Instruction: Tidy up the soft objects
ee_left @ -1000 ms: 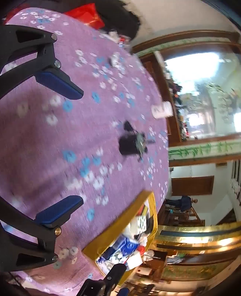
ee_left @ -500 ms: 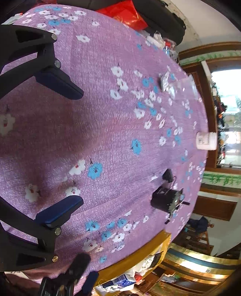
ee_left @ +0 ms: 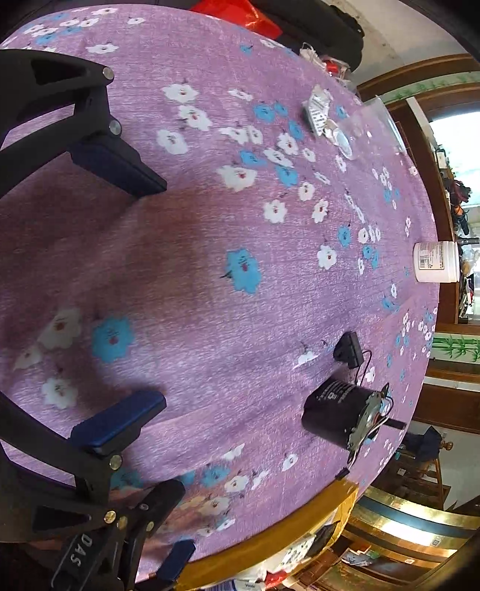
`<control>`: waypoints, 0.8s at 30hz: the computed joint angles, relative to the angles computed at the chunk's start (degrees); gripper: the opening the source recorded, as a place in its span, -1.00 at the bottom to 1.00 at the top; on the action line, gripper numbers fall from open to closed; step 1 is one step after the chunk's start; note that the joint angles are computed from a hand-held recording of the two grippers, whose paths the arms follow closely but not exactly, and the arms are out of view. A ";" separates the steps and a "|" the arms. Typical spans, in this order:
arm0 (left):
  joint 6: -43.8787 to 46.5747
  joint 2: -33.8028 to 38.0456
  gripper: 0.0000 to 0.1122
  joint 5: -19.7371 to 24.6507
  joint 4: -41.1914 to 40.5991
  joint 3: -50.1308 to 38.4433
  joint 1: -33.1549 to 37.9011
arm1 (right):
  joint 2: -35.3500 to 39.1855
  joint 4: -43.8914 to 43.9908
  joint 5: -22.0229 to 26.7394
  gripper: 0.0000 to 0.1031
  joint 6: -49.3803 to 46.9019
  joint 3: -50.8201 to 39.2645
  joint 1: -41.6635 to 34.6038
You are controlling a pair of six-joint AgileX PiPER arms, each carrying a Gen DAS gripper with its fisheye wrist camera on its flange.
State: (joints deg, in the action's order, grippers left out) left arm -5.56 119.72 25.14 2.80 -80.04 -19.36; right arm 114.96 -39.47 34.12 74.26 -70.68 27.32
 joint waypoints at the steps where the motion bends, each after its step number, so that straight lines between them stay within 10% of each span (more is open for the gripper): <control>1: -0.51 0.15 0.83 -0.29 0.49 -0.06 -0.04 | -0.13 -1.90 -1.08 0.99 1.00 0.67 -0.08; 24: 0.08 0.29 0.84 -0.77 0.31 -0.04 0.06 | -0.33 -3.54 -1.94 0.99 2.44 1.74 0.26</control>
